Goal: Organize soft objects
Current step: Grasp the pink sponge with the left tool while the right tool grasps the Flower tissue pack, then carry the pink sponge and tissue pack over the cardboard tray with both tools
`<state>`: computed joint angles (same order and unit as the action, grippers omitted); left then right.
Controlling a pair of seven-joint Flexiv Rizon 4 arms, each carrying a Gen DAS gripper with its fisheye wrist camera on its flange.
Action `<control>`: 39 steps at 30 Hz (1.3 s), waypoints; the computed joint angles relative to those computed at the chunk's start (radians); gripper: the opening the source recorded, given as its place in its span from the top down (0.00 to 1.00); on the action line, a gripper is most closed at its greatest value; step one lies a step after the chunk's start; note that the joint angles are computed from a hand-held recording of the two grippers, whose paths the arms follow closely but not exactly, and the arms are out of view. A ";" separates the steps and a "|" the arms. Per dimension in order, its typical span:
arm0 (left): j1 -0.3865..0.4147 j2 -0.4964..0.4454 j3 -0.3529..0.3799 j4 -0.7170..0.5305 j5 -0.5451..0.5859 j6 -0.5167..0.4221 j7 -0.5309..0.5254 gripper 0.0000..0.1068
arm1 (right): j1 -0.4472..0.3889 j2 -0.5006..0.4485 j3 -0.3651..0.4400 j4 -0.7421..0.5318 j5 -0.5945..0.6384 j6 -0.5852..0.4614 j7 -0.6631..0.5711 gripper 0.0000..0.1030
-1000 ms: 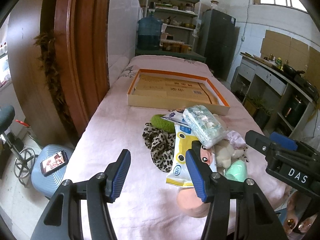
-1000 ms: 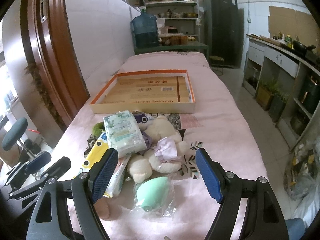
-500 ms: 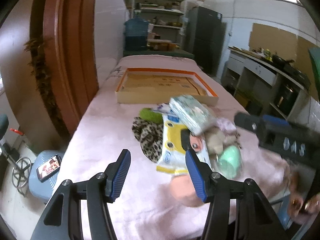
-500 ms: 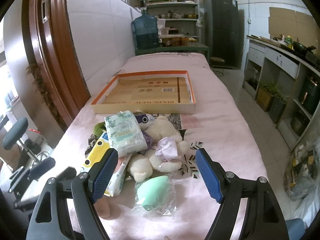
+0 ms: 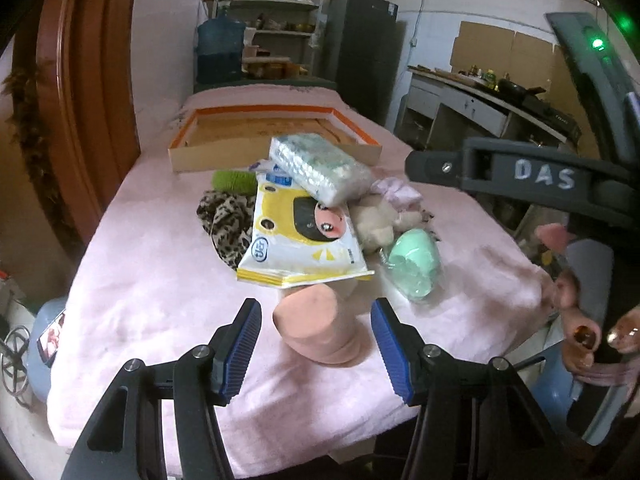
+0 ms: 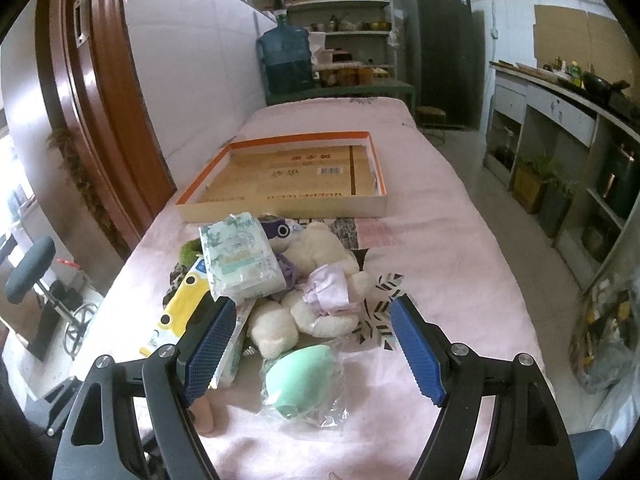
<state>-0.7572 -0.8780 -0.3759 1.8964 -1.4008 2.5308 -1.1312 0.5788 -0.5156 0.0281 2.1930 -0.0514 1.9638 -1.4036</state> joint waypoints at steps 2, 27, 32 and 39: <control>0.012 -0.004 -0.003 0.001 0.002 -0.019 -0.012 0.46 | 0.000 -0.003 -0.002 -0.001 0.001 0.000 -0.001 0.22; -0.014 0.049 0.119 0.154 0.177 -0.071 -0.286 0.63 | -0.350 -0.229 0.388 -0.286 -0.399 -0.280 0.023 0.30; -0.003 0.071 0.120 0.202 0.188 -0.067 -0.341 0.63 | -0.401 -0.264 0.468 -0.326 -0.354 -0.341 -0.044 0.50; -0.013 0.099 0.126 0.228 0.180 -0.062 -0.314 0.63 | -0.434 -0.248 0.513 -0.315 -0.286 -0.332 -0.119 0.52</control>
<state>-0.7705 -0.7794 -0.2502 2.1249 -1.2209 2.4683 -1.4454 0.1447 -0.7637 0.5410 1.8777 -0.3377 1.6314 -1.5229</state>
